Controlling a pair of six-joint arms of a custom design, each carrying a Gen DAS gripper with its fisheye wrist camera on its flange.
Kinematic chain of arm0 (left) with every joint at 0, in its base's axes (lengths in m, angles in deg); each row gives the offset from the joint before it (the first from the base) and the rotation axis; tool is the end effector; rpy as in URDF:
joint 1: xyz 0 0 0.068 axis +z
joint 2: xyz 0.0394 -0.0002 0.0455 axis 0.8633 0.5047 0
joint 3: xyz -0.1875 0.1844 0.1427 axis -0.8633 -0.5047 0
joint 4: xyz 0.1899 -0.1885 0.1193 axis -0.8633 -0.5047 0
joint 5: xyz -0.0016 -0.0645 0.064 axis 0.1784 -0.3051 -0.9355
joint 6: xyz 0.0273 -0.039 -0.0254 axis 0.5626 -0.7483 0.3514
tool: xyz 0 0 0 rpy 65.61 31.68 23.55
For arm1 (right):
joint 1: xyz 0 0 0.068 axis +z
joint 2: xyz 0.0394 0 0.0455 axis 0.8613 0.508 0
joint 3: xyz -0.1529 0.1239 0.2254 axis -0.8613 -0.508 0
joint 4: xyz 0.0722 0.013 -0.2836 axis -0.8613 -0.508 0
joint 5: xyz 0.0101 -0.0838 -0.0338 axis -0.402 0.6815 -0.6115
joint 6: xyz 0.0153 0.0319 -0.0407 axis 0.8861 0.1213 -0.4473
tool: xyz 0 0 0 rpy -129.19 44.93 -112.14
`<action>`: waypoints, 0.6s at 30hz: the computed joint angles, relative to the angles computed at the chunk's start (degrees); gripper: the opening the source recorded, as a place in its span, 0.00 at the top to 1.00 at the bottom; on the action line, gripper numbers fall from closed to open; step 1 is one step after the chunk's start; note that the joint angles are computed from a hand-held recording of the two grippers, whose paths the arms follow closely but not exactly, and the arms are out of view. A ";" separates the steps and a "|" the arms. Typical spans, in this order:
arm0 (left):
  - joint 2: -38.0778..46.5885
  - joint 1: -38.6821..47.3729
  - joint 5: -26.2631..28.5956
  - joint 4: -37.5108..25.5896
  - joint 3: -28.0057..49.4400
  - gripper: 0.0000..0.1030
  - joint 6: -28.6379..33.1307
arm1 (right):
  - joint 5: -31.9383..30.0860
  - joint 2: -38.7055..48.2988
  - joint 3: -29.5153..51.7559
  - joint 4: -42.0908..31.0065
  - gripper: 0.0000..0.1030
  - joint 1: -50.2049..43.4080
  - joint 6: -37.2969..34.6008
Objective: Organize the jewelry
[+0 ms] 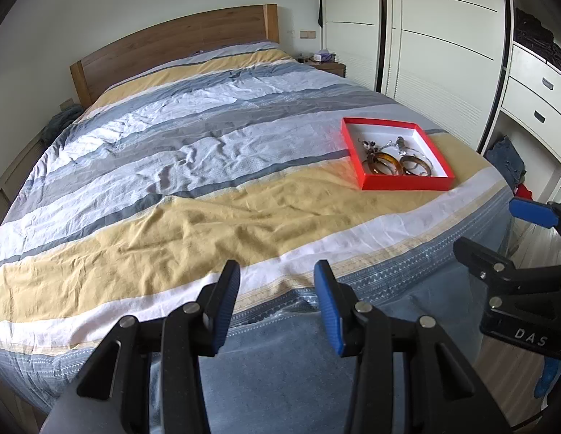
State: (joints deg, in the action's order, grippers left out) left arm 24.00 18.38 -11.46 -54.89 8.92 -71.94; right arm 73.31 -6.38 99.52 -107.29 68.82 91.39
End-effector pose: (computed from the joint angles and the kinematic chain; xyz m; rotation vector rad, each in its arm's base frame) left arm 0.1553 -0.1221 0.3132 0.4333 2.3394 -0.0800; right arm 0.1413 0.0124 0.3322 0.0685 2.4636 -0.2677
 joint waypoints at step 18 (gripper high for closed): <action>1.84 6.04 2.57 0.65 1.43 0.61 2.31 | 1.07 1.56 -0.01 -0.23 0.15 3.05 2.52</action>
State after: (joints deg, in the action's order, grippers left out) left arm 25.84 24.42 -8.88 -54.24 10.35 -69.63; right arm 74.38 -4.83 99.51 -107.52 71.87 93.91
